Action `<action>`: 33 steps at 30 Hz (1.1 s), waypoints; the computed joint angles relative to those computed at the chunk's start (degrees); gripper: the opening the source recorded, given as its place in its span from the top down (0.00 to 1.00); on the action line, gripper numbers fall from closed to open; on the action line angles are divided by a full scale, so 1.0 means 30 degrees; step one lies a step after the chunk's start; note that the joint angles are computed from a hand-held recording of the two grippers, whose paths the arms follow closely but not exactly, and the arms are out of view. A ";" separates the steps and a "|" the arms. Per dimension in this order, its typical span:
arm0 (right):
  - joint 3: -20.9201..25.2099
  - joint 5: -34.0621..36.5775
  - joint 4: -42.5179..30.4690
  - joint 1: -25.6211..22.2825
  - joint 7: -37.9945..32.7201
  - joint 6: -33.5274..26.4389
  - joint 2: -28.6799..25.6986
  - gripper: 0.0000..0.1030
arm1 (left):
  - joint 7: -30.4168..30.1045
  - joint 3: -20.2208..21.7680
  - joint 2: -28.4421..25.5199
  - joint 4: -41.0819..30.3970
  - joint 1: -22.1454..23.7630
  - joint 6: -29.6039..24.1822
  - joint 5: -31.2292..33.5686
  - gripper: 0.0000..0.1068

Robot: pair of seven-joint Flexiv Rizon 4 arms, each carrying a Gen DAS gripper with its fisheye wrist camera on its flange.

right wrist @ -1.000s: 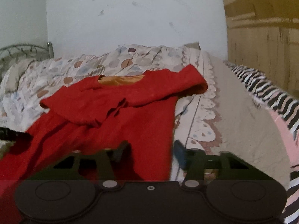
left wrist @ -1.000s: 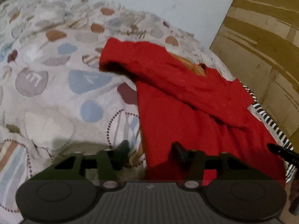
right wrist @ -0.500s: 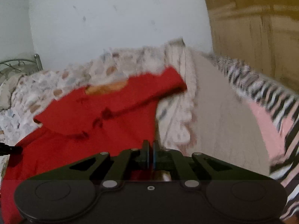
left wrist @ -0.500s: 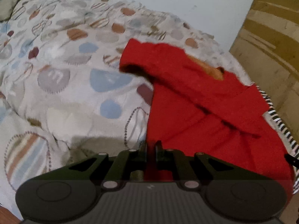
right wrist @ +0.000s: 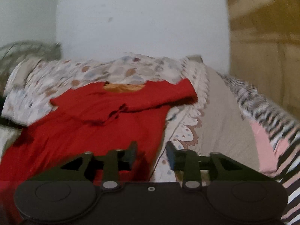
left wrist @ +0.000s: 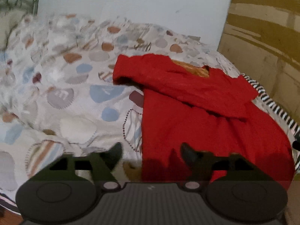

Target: Fold small clothes

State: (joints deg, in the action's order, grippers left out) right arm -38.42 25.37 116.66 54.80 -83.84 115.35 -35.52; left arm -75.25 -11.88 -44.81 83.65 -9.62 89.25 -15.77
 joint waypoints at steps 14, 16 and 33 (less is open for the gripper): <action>-0.3010 0.0631 0.5286 0.5299 -1.1654 0.3947 -0.2673 0.01 | -0.0585 0.2063 0.2396 0.4257 -0.1887 0.3594 0.1743 0.04; -0.3319 0.0994 0.5312 0.5583 -1.3153 0.4218 -0.4597 0.01 | -0.0589 0.2646 0.2548 0.4405 -0.2390 0.3505 0.1764 0.04; -0.1835 -0.7326 0.2733 -0.2125 -2.2190 2.0209 -1.2061 0.18 | -0.1408 0.6075 0.3245 0.5499 -0.5024 0.3583 0.1289 0.04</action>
